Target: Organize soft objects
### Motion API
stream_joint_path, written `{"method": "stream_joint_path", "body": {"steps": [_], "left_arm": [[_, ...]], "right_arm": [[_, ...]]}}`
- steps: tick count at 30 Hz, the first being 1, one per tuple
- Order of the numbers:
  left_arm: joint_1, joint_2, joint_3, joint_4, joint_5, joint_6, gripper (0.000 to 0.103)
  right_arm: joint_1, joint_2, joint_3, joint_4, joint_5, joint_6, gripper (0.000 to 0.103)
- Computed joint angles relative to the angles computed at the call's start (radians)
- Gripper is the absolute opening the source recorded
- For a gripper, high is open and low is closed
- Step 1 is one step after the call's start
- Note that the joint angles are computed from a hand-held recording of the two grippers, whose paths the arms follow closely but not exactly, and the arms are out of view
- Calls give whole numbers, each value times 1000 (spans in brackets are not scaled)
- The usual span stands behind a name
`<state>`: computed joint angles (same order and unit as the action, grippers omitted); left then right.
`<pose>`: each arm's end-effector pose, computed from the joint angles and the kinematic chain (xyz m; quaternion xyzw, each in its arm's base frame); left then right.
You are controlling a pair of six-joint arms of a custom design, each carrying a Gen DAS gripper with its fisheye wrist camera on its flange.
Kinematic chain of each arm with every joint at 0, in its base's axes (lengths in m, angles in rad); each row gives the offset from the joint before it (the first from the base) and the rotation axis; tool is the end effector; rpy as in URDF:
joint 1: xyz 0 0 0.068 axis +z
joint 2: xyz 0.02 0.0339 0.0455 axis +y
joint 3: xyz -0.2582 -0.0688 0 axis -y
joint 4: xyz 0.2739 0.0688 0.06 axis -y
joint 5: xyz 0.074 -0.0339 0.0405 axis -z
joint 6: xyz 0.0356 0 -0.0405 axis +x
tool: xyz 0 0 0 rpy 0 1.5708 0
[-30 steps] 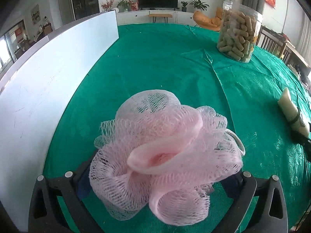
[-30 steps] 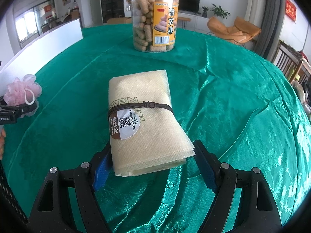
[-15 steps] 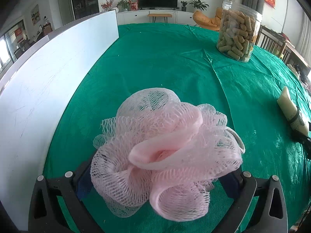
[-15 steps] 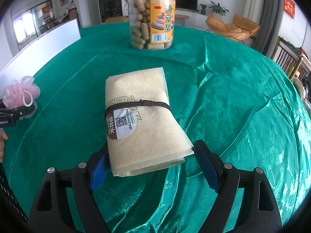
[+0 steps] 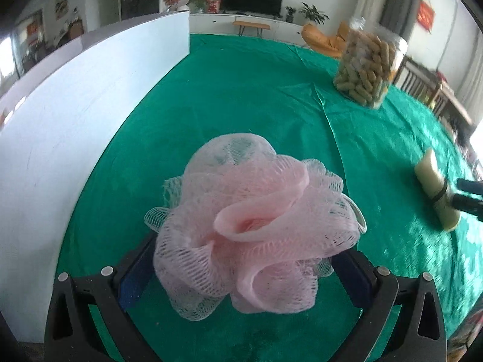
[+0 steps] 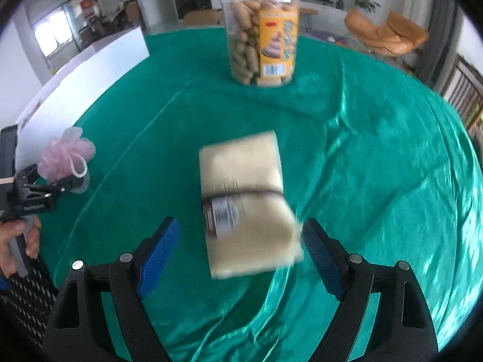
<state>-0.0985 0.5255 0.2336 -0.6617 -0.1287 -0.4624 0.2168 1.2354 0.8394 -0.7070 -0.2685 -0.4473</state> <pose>0.1393 -0.0092 0.1325 -0.1913 0.9316 -0.0250 0.3082 0.2516 0.0651 0.2103 -0.3436 0.9012 0.1029 0.2431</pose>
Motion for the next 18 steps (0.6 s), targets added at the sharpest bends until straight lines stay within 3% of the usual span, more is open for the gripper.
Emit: {"method": "stream_joint_path", "body": {"steps": [3,5,6,7,8,14,18], "left_arm": [[65,-66,-17,-15,69,16,103],[69,-84,-21,-18,72,17,100],[68,-113,-26,-25,75,21,80],[72,-130,-28,-27,86,27,64],[84,-145,-30,-26,117,41,41],[26,-261,-21,-98,69,21,32],[130,-422,72,-293,125,7,32]], "right_arm": [[67,156,93,-21,75,-14,86],[76,217,123,-35,84,-5,79],[76,223,123,-31,91,10,57],[72,216,117,-29,86,17,57],[65,200,107,-27,74,22,54],[25,63,24,-57,-28,44,49],[92,37,44,-69,-75,110,49]]}}
